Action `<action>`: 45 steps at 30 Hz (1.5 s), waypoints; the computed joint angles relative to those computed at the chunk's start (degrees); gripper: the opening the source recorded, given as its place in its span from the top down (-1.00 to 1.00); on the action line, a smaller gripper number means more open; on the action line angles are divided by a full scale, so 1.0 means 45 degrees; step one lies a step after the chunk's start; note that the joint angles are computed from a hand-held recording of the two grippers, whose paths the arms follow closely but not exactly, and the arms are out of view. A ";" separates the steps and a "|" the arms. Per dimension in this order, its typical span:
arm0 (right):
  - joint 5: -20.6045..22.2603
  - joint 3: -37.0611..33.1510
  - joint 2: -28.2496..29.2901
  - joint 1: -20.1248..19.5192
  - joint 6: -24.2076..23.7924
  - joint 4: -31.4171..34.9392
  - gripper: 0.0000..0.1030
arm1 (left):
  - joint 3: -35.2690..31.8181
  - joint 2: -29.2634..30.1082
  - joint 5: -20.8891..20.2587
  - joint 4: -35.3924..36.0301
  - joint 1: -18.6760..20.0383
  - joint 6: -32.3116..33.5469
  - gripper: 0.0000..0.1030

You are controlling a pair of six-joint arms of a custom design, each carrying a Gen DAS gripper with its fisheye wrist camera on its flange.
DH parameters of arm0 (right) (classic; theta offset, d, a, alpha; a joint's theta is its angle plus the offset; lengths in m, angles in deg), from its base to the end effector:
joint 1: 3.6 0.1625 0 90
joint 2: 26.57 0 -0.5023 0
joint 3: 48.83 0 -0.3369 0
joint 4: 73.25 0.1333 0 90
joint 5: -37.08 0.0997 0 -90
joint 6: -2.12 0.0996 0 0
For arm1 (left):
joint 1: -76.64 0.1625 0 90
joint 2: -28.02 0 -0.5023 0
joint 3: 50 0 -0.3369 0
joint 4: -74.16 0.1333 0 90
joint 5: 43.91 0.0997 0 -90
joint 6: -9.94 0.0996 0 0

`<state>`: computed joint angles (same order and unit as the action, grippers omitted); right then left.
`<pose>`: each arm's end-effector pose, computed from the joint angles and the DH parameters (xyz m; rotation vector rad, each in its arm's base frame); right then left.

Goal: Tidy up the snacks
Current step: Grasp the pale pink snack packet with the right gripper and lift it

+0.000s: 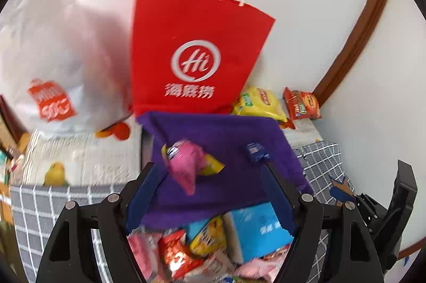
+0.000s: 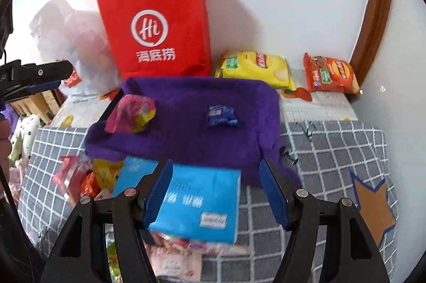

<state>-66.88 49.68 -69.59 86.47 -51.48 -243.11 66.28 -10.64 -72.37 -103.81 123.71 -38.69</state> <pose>0.1101 -0.6887 0.1807 1.1601 -2.4519 0.3733 -0.2272 -0.5686 0.1184 -0.2353 2.2628 -1.1129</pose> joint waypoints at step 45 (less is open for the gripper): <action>-0.0359 0.2377 0.0194 -0.1287 -0.4153 -0.2098 -0.55 | 0.3863 0.1113 -0.1803 0.0302 -0.1668 -0.7222 -0.50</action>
<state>-68.49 60.37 -68.71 80.67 -70.17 -252.55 83.66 -5.63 -80.48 -102.45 116.21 -71.19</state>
